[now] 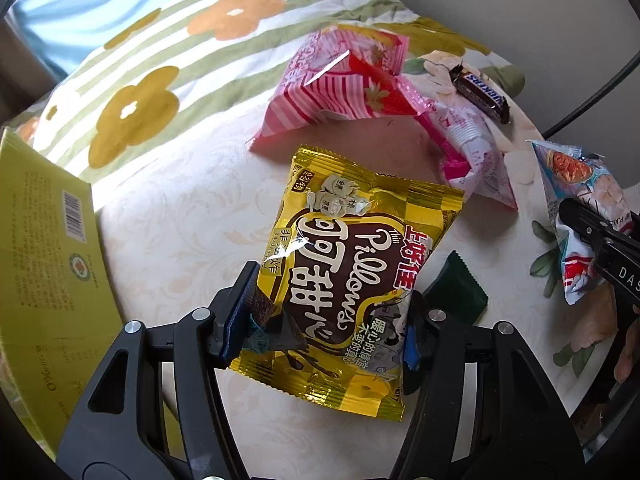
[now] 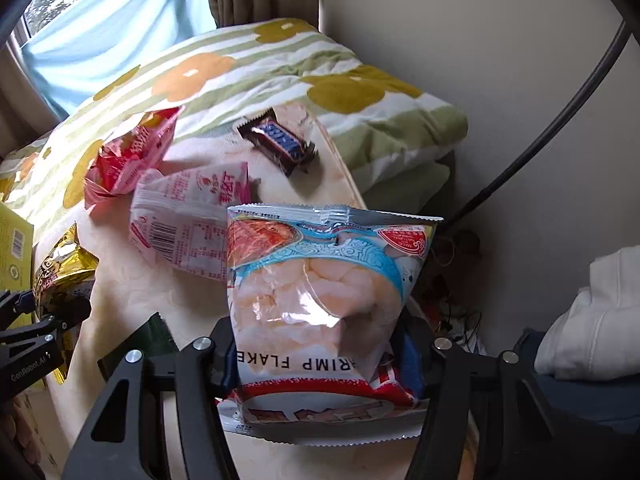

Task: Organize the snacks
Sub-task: 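Grasp the yellow Pillows bag with the left gripper while the right grasps the Oishi shrimp bag, then carry both bags over the yellow box and open both grippers to drop them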

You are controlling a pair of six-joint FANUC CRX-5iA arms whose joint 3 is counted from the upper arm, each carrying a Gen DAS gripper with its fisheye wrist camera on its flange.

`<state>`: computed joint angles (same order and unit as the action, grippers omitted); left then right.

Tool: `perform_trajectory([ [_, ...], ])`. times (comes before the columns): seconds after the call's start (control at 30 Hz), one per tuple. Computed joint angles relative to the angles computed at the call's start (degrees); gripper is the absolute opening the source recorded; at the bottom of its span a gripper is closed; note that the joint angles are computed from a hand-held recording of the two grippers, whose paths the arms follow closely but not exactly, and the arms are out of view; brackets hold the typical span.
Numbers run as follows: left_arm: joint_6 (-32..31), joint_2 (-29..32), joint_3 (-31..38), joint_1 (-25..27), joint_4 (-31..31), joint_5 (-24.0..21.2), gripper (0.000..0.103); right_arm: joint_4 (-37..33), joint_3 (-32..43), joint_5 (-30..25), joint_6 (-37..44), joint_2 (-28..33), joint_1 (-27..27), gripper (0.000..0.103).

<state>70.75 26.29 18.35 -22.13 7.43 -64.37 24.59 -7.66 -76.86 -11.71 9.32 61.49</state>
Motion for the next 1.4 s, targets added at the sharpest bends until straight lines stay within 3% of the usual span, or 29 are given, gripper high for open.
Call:
perform_trajectory([
  [0.17,0.5,-2.6,-0.4,-0.1,1.2,1.0,0.056,3.3,-0.7,-1.2,-0.2,-2.2,1.4,0.056],
  [0.43,4.9,-7.0,-0.4,1.1,2.2,2.9,0.056,9.1,1.7,-1.9,9.1,-3.6,2.0,0.056],
  [0.8,14.6,-13.6,0.0,8.1,-3.0,2.8,0.056,13.3,9.5,13.4,25.8,0.1,-1.3,0.056],
  [1.03,14.0,-16.9,-3.5,16.5,-3.5,3.1,0.056,7.6,24.4,18.2,37.1,9.8,-1.7,0.056],
  [1.23,9.0,-17.1,-5.7,23.9,-2.2,2.9,0.056,1.6,43.3,15.0,45.2,22.0,-1.4,0.056],
  [1.4,3.4,-16.4,-7.9,29.2,0.7,2.6,0.056,-3.1,63.2,7.8,49.5,34.0,-0.7,0.056],
])
